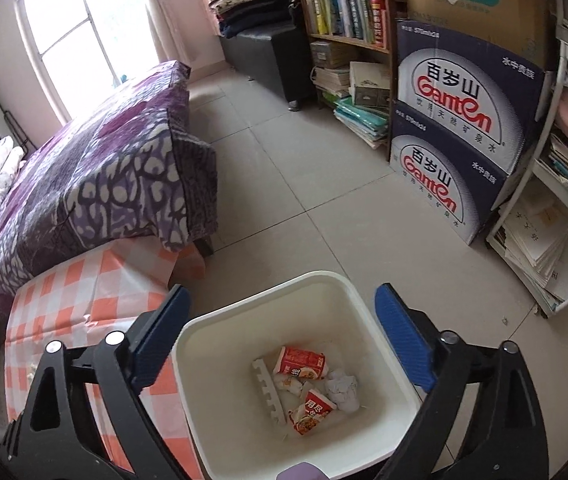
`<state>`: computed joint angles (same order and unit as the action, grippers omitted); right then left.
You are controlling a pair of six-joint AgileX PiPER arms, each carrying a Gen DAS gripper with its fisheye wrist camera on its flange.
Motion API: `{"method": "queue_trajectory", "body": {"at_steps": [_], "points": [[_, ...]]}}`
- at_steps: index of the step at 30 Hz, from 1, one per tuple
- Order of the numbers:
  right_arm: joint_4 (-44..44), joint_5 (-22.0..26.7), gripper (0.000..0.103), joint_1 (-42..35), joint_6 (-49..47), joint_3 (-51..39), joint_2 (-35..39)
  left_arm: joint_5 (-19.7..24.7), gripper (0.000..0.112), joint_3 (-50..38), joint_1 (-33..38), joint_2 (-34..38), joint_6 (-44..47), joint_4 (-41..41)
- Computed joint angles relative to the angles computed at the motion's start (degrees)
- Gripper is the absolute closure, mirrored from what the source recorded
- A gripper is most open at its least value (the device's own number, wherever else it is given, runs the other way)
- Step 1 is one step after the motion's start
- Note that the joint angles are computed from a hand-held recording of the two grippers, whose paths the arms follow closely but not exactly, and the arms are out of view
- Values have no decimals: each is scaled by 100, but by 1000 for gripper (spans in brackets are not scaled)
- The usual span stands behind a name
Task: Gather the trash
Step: 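Carry the tissue and foam strip to the white bin and release both, then move both grippers back toward the white paper box on the table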
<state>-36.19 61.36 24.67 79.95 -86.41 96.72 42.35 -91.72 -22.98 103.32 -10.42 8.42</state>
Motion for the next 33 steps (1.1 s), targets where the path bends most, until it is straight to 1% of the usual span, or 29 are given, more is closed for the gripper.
{"method": "queue_trajectory", "body": {"at_steps": [3,5,8,12,17,18,19,21,27,29,31,33], "points": [[11,2,11,-124,54,171,-153,76,79,-29,-116,58,198,-238],[61,-25,9,-230,89,308,-264,185,79,-87,-156,123,442,-532],[251,-122,9,-411,24,476,-401,302,79,-101,-243,189,834,-972],[444,-217,9,-546,-44,581,-482,665,77,-249,-277,360,1522,-1846],[433,-224,9,-554,-18,623,-510,1022,77,-375,-308,504,2081,-2651],[431,-220,9,-554,-2,624,-510,1058,73,-384,-307,520,2162,-2770],[440,-233,8,-567,1,635,-518,1090,60,-384,-299,519,2226,-2876],[452,-215,8,-567,14,591,-490,1110,46,-336,-239,487,2392,-3106],[460,-163,7,-546,-17,490,-406,1168,42,-390,-134,453,2346,-2971],[525,-107,7,-520,-161,358,-286,1175,39,-384,-74,417,2305,-2863],[615,-8,7,-465,-319,163,-127,1158,33,-358,-17,364,2198,-2687],[703,53,7,-411,-437,-27,31,1161,32,-360,48,339,2074,-2452]]}}
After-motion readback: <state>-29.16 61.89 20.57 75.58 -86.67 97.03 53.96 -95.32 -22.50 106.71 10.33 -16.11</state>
